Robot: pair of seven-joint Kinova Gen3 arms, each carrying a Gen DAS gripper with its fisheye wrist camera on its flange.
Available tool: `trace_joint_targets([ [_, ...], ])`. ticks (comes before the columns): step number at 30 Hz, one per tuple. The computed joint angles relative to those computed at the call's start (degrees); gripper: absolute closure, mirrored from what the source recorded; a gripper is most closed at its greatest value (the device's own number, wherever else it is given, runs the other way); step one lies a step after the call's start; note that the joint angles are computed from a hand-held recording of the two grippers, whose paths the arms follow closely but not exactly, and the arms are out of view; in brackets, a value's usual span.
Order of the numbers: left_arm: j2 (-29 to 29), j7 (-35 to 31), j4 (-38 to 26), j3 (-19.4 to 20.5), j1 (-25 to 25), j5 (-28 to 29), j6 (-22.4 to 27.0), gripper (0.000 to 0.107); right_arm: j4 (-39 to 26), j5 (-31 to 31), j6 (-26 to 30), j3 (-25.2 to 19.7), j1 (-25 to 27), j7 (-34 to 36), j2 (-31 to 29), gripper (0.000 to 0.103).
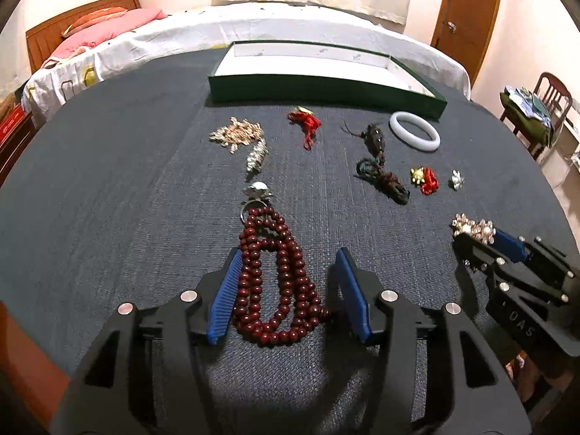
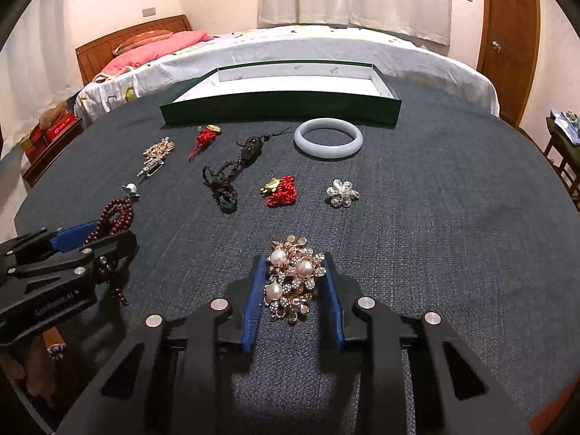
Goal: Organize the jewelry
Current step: 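Lift the bead bracelet with the left tool while the right tool lifts the pearl brooch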
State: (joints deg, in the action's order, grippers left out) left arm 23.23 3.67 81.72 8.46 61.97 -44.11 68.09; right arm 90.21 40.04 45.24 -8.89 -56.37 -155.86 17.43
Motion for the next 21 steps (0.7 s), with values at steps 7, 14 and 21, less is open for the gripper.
trace_joint_targets([
  [7, -1.2, 2.6, 0.9, 0.2, 0.3, -0.6, 1.4, 0.047, 0.6, -0.3, -0.9, 0.0, 0.4, -0.1, -0.4, 0.072],
  [14, -0.8, 1.4, 0.9, 1.2, -1.2, 0.5, 0.5, 0.037, 1.3, -0.3, -2.0, -0.1, 0.7, -0.5, -0.7, 0.072],
  [21, 0.6, -1.4, -0.5, 0.2, -0.4, 1.0, 1.9, 0.065, 1.8, -0.1, -2.3, -0.1, 0.7, -0.9, -1.0, 0.072],
])
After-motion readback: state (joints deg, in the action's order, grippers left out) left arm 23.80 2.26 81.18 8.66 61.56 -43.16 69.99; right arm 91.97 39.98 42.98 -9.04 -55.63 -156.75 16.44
